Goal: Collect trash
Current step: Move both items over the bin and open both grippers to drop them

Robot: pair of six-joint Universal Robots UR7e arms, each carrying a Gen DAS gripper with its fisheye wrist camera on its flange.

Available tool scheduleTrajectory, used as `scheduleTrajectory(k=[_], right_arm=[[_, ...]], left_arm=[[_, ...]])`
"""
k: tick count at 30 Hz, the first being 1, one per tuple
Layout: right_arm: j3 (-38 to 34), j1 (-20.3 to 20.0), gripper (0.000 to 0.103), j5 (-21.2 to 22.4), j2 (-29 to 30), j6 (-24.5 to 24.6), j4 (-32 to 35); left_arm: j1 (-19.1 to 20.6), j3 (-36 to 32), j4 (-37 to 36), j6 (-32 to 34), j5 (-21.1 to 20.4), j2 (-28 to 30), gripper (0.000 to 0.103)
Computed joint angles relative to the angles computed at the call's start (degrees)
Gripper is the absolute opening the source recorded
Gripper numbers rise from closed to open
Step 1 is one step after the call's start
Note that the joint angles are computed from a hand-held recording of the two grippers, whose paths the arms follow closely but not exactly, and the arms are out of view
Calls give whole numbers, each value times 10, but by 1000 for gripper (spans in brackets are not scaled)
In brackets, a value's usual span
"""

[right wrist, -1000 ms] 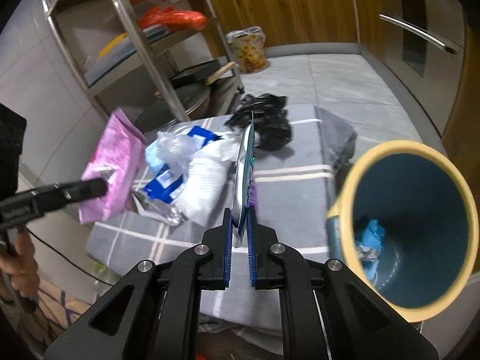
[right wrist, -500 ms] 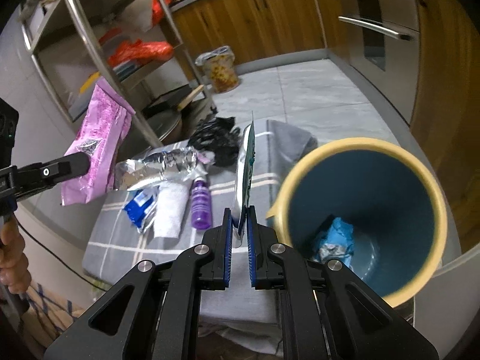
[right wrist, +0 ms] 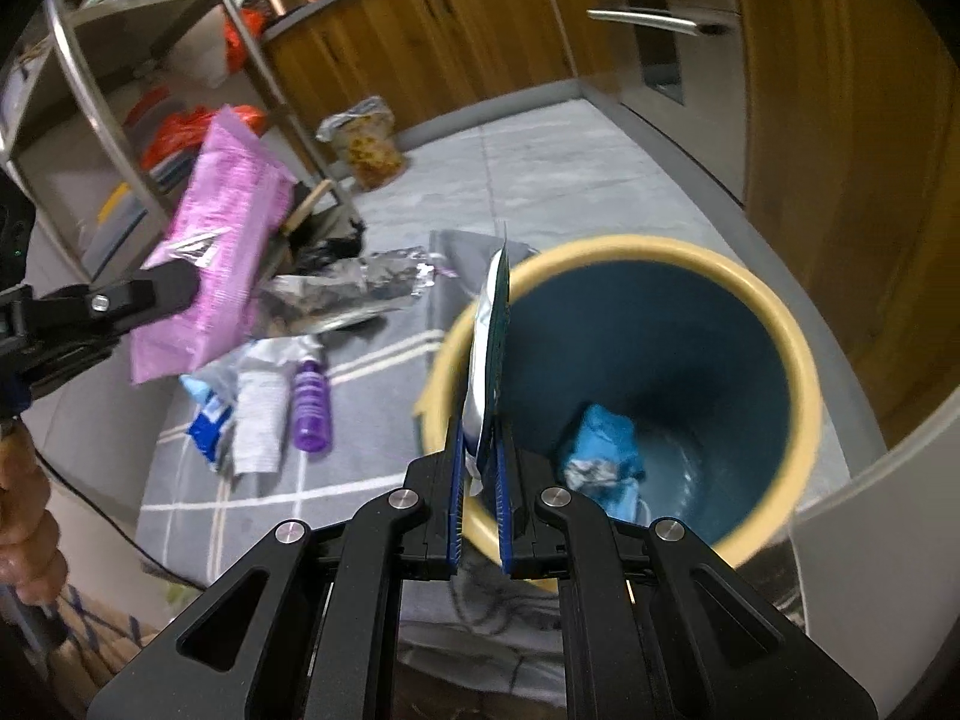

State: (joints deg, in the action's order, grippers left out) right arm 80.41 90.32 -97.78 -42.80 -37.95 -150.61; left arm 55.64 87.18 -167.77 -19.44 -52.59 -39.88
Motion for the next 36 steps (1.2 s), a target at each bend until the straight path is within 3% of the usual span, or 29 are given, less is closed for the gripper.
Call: scheduleTrajectory(k=[12,25,32,36], right_arm=[[-23,-18,10,-45,14,18,7],[-42,-15,11,-91,38,10,27],[-52,-16,11,-118,49,23,33],[-52,-17,19,-113,47,25,28]], left_arm=[[30,-125,104,3,-25,109,1],[44,-147,149,-18,-50,133,1],[43,-144,151,-18,-41,135,31],[42,-135,142,-24,-36,127,49]])
